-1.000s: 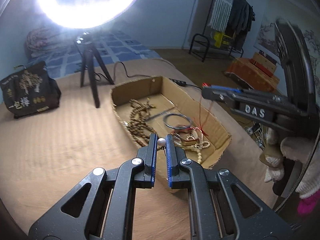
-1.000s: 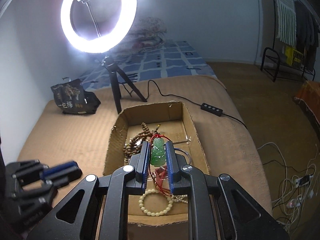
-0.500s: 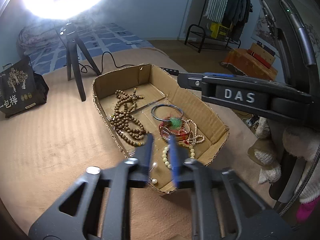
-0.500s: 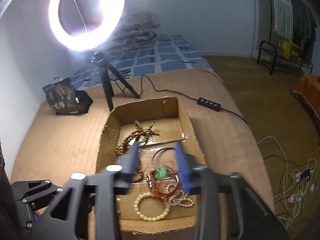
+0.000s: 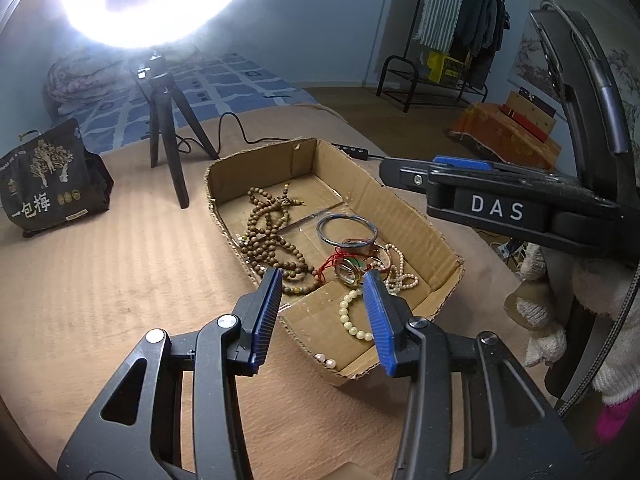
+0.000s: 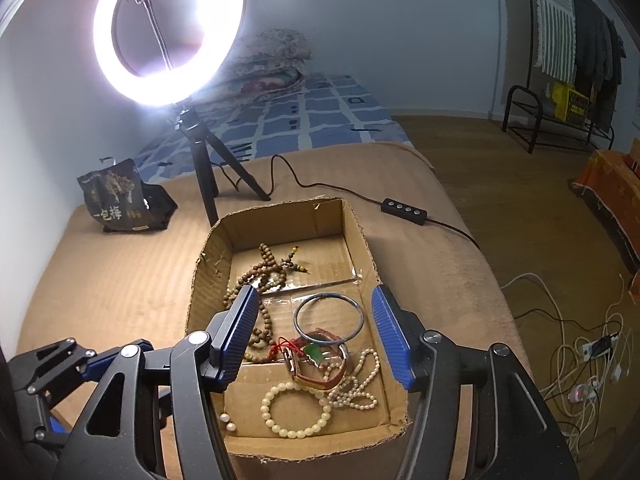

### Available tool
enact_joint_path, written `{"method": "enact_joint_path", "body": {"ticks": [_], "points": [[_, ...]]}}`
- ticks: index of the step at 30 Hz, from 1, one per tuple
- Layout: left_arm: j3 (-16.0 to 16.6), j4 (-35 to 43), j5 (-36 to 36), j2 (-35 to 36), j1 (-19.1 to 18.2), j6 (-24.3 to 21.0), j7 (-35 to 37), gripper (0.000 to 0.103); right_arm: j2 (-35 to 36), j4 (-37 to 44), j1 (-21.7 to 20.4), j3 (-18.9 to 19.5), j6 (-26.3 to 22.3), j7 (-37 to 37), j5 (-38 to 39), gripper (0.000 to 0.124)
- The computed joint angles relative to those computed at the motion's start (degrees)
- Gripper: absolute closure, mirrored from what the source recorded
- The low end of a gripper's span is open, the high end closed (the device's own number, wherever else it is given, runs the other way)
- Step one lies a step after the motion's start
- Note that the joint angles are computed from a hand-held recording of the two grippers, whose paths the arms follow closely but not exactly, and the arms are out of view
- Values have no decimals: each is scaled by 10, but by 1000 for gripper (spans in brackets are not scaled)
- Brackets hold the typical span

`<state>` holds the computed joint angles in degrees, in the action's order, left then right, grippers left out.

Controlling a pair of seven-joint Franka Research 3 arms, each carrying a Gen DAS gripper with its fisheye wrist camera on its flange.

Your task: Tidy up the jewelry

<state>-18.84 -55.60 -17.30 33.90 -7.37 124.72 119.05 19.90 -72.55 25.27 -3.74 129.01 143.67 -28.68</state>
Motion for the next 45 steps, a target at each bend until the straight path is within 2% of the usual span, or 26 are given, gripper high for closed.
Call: {"method": "enact_joint_path", "body": {"ticks": [7,18,24,28,31,34,36,40,45], "points": [[0,-40,-16,-34,17,26,7,60,-14,-7,11,1,-14,16,-23,65],[-1,-149,-93,-132,60,75,56,60,-44,-14,30,17,-39,48,-79,65],[15,-215,-142,-197,70,89,99,60,-61,-14,48,29,-66,68,-121,65],[34,-265,-171,-244,67,99,123,60,-81,-30,61,39,-79,102,-160,53],[49,-307,-190,-280,60,120,143,59,-97,-46,62,51,-80,119,-181,52],[65,-359,-209,-320,48,163,174,49,-104,-51,64,61,-88,128,-203,50],[77,-383,-216,-341,39,179,188,47,-108,-54,68,66,-101,134,-220,45],[100,-409,-229,-367,24,173,198,32,-120,-69,73,77,-118,151,-244,44],[118,-429,-239,-386,13,168,214,20,-129,-83,73,90,-132,173,-270,44]]}}
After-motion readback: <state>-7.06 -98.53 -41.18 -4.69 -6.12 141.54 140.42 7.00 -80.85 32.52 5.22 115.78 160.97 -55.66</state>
